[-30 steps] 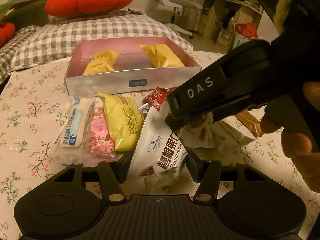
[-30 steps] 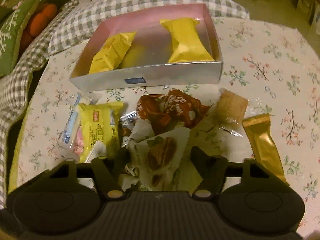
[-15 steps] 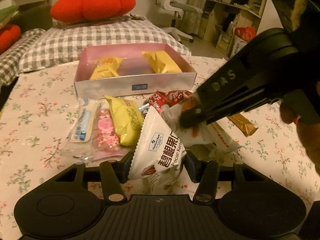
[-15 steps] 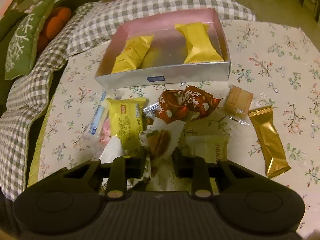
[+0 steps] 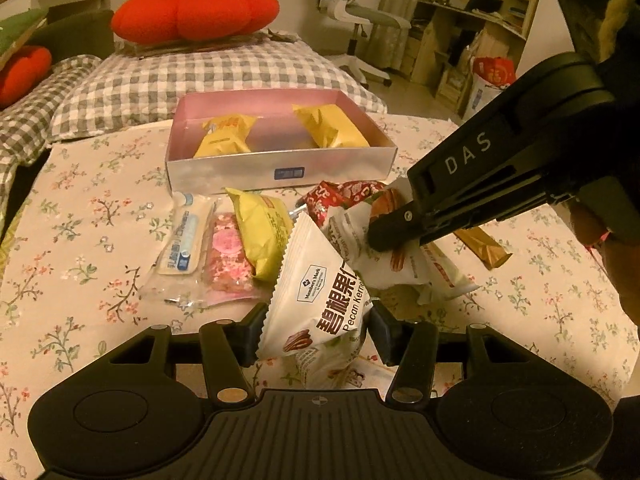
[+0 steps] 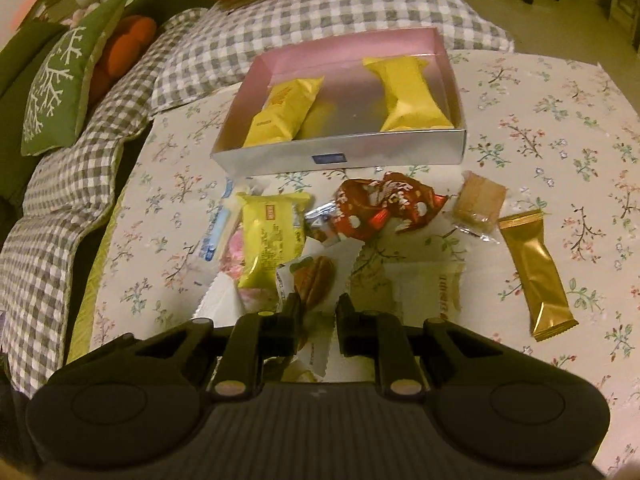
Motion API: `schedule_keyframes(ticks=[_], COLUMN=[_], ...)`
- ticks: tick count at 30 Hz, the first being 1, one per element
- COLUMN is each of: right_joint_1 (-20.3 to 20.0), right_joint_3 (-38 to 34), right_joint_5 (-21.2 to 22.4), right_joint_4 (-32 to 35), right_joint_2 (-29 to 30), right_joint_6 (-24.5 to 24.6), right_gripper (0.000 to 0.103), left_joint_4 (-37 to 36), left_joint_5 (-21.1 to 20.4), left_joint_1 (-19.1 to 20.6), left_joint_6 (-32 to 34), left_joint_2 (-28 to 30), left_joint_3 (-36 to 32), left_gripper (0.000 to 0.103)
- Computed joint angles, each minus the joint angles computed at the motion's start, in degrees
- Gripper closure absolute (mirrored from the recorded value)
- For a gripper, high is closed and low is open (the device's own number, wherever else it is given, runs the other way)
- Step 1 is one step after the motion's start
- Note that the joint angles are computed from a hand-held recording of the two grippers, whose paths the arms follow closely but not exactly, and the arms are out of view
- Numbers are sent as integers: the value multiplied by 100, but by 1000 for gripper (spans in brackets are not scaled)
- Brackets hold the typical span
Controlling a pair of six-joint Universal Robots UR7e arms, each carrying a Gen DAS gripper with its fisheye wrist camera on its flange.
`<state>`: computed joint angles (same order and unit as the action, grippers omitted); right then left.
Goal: Organize snacks
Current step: 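Grasp the white pecan cookie bag with the left tool while the right grasps a pecan pack, then lower both held packs into the pink box and open both tools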
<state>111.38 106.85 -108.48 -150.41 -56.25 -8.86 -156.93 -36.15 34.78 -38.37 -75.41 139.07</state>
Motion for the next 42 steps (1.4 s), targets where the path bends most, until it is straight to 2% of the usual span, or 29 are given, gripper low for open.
schedule_keyframes(ticks=[5,16,21,26,34,37,42], right_joint_1=[-15,-47,-45,-35,-36,-42,-97], right_joint_3=[15,105,84,-50,-648,-926,-1323], right_joint_5=[48,142,196,206,164,151,173], right_joint_4=[-41,-220,-267,-299,-265,-368,-710], right_joint_2=[-83,-271,-292,-210,97,323,687], right_joint_6=[14,7,3,-34,-133,-144,-97], right_gripper=[87,87,87,87,87,87,87], left_joint_4=[90,-199,-460,-832,-1387,-1885,-2396], left_joint_5=[92,113,64,101,459,483,186], left_joint_1=[-101,-158,-130,-23,364,569,1012], left_joint_6=[-39,82,330,829,1691,2295,3002], left_joint_2=[-32,-131,-158,-235,-221,38,620], left_joint_3=[7,9,14,-26,-410,-704,-1356], left_gripper=[52,52,52,52,52,52,52])
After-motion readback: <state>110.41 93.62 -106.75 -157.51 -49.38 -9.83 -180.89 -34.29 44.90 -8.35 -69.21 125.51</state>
